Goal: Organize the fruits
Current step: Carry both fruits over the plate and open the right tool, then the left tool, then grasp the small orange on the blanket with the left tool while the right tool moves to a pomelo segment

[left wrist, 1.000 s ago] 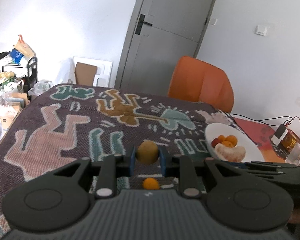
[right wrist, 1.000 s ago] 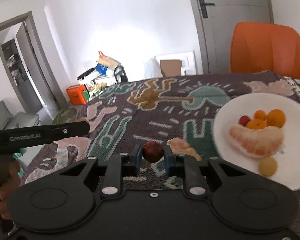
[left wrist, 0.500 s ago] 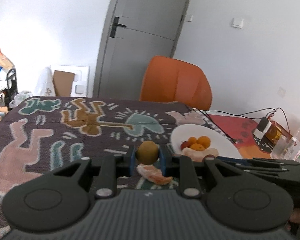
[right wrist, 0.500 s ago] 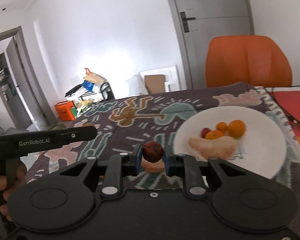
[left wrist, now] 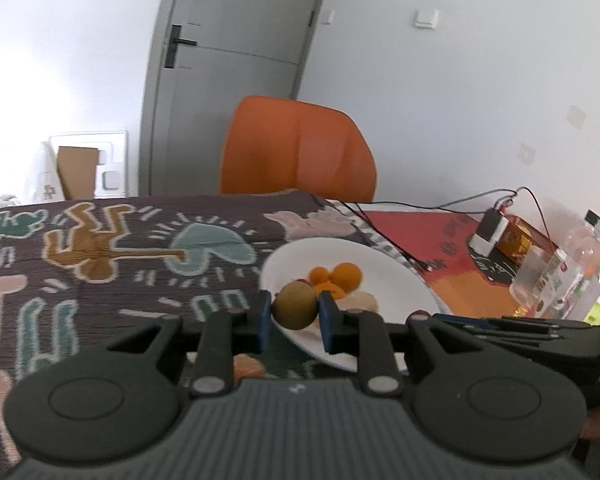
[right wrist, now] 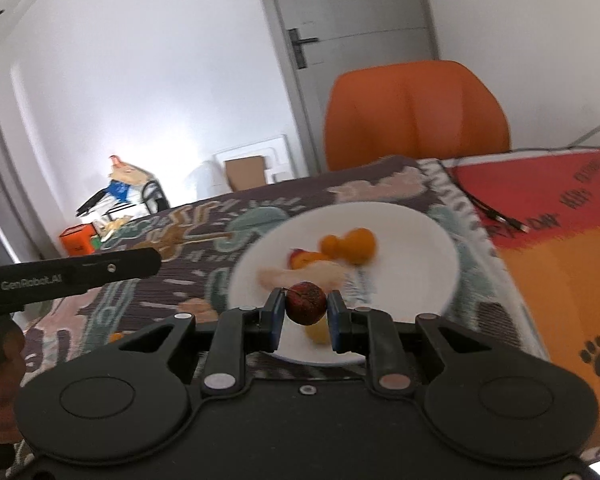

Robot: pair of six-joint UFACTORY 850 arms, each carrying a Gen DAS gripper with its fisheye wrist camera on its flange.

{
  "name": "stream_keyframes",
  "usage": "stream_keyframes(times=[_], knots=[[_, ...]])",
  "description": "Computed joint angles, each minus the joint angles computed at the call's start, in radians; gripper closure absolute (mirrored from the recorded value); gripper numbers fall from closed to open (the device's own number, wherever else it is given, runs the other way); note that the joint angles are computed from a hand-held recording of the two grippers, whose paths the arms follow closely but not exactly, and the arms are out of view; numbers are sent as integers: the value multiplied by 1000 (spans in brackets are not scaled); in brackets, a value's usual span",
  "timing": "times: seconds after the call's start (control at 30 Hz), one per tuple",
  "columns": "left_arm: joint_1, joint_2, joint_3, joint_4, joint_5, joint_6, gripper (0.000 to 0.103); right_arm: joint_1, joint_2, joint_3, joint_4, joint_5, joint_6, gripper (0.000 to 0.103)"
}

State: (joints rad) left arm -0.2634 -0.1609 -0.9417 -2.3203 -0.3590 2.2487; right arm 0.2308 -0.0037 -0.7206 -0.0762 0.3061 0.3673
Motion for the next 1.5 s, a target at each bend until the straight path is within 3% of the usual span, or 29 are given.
stream_keyframes(times=[0.33, 0.4, 0.5, 0.93, 1.13, 1.23, 1.4, 1.5], knots=[[-49, -48, -46, 66, 8, -43, 80, -30, -17, 11, -2, 6, 18, 81], [-57, -55, -55, 74, 14, -49, 80, -31, -16, 13, -14, 8, 27, 73], [-70, -67, -68, 97, 23, -66, 80, -25, -3, 21, 85, 9, -72, 73], [-139, -143, -159, 200, 64, -157, 80, -79, 86, 103, -21, 50, 50, 72], [-156, -149, -182, 131, 55, -98, 79, -90, 91, 113, -63, 61, 95, 72], [-154, -133, -171, 104, 38, -57, 70, -93, 88, 114, -86, 70, 118, 70], [-131, -90, -132, -19, 56, 46, 39, -90, 87, 116, -102, 79, 136, 66], [-115, -53, -97, -166, 67, 200, 23, -83, 86, 115, -109, 88, 141, 59]])
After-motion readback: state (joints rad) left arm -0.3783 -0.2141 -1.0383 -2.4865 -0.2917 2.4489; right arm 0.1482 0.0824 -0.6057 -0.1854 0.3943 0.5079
